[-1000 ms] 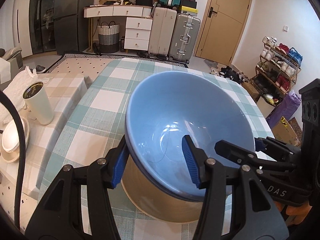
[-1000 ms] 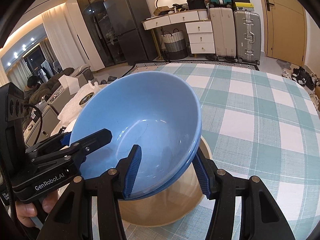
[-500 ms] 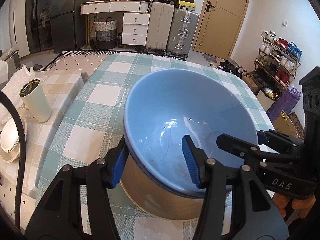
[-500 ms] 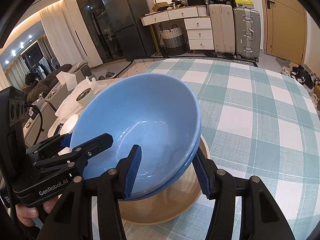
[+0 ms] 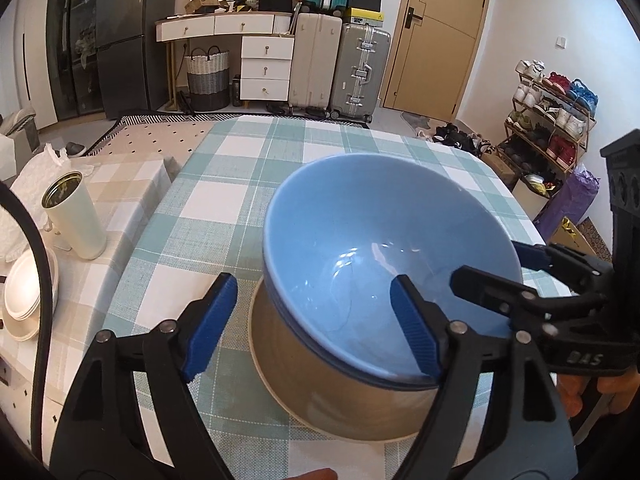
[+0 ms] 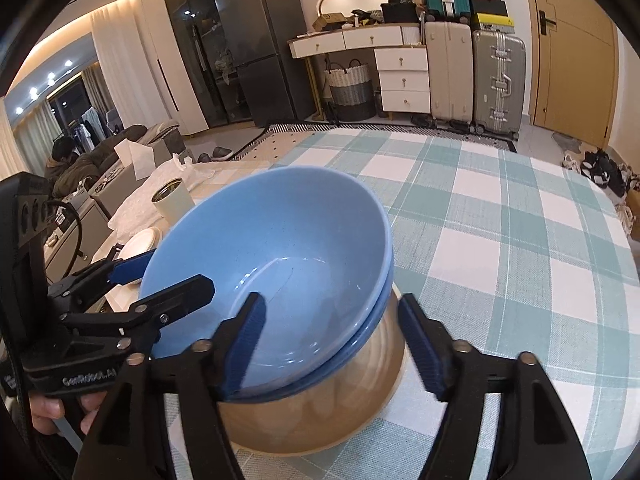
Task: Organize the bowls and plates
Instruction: 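Open both grippers and pull back from the bowls on the plates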
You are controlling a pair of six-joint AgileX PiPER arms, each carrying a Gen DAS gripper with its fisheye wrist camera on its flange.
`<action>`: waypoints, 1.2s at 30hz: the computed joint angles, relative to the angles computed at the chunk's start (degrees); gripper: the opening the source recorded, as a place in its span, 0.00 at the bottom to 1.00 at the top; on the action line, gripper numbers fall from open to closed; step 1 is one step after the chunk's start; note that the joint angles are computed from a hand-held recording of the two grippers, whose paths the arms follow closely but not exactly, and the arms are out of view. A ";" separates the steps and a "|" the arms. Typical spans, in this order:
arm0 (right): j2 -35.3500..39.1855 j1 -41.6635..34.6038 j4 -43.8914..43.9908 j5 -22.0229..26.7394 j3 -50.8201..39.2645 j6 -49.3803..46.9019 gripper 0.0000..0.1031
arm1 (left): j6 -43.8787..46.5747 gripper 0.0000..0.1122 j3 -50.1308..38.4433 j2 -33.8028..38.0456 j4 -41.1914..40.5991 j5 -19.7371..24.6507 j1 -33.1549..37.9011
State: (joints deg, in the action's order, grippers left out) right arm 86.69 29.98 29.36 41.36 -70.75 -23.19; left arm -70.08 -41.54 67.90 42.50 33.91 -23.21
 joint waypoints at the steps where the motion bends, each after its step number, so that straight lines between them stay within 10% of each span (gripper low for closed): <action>1: -0.43 -0.58 1.82 0.02 0.62 -2.30 0.81 | -0.12 0.70 0.14 -0.25 0.11 -0.04 0.04; 8: -3.59 -3.14 7.56 -2.05 5.03 -10.38 0.97 | -8.50 0.90 4.90 -4.82 8.68 -2.11 -0.81; 29: -16.44 -14.80 36.58 -4.88 26.07 -47.61 0.99 | -37.19 0.90 21.97 -18.70 30.75 27.83 -34.36; 36: -17.57 -17.43 43.65 -1.89 31.13 -56.34 0.99 | -38.40 0.90 26.30 -19.65 32.89 22.91 -35.91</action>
State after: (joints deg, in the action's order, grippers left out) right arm 69.12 12.55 73.00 39.47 -39.62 -79.53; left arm -108.47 -15.24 48.26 75.39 56.82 -59.12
